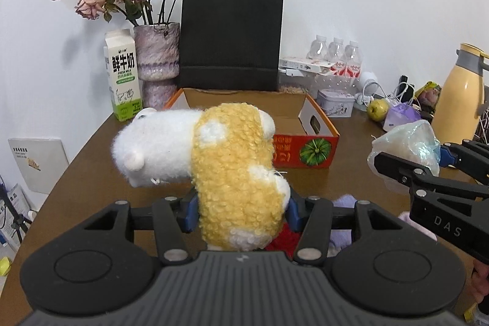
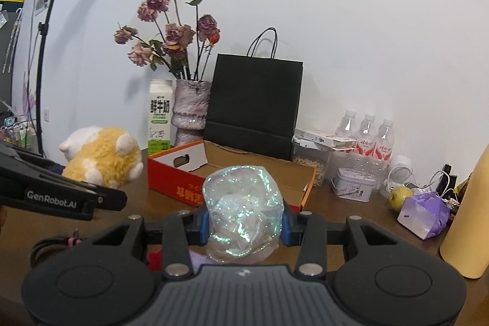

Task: Organize objects
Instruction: 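Lift the plush and bag and carry both toward the red box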

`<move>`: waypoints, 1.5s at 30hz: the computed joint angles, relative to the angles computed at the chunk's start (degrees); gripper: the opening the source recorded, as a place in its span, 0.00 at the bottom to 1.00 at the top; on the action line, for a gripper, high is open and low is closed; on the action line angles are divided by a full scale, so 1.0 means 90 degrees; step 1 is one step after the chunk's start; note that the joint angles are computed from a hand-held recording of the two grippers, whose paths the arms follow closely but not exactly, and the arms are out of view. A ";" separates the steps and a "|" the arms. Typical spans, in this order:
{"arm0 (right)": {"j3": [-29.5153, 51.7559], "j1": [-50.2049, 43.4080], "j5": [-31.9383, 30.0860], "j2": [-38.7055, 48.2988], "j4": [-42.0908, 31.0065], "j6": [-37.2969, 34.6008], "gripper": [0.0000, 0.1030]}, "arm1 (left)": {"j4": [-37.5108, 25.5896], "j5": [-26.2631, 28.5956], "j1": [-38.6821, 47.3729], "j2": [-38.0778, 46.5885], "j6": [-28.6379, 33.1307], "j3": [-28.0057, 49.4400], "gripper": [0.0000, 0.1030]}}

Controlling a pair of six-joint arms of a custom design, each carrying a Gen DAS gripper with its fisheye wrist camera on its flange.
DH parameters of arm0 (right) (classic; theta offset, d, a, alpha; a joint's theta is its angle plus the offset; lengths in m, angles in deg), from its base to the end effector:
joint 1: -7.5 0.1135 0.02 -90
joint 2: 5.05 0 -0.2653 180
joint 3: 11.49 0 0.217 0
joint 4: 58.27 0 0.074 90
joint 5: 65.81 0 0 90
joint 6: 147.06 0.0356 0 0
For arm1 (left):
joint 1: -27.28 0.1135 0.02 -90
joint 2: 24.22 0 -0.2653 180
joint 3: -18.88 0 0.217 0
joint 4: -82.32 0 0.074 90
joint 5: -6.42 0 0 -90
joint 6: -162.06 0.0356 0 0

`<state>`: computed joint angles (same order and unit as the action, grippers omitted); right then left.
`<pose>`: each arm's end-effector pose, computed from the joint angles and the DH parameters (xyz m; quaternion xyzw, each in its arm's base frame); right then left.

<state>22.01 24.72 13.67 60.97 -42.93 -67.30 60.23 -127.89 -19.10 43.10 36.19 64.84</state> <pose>0.1884 0.0652 0.2070 -0.2431 0.7656 0.1096 0.5855 0.1505 -0.1218 0.2108 -0.0705 0.8609 0.0203 0.5035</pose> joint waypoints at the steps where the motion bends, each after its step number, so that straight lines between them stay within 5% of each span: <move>1: 0.0118 0.0011 0.0027 0.0146 0.0002 0.0012 0.39 | 0.0120 0.0111 0.0140 0.0035 0.0144 0.0021 0.52; 16: 0.2120 -0.0205 -0.0060 0.2185 -0.0475 0.0124 0.39 | 0.1238 0.1432 0.1956 0.1472 0.1796 0.1234 0.52; 35: 0.6401 0.0045 0.0316 0.5139 -0.2546 -0.0016 0.39 | 0.0768 0.2134 0.3400 0.4146 0.2656 0.4150 0.52; 45: 0.8903 0.0273 0.0687 0.6755 -0.3965 0.0035 0.39 | 0.0156 0.1966 0.3849 0.5477 0.2638 0.5795 0.52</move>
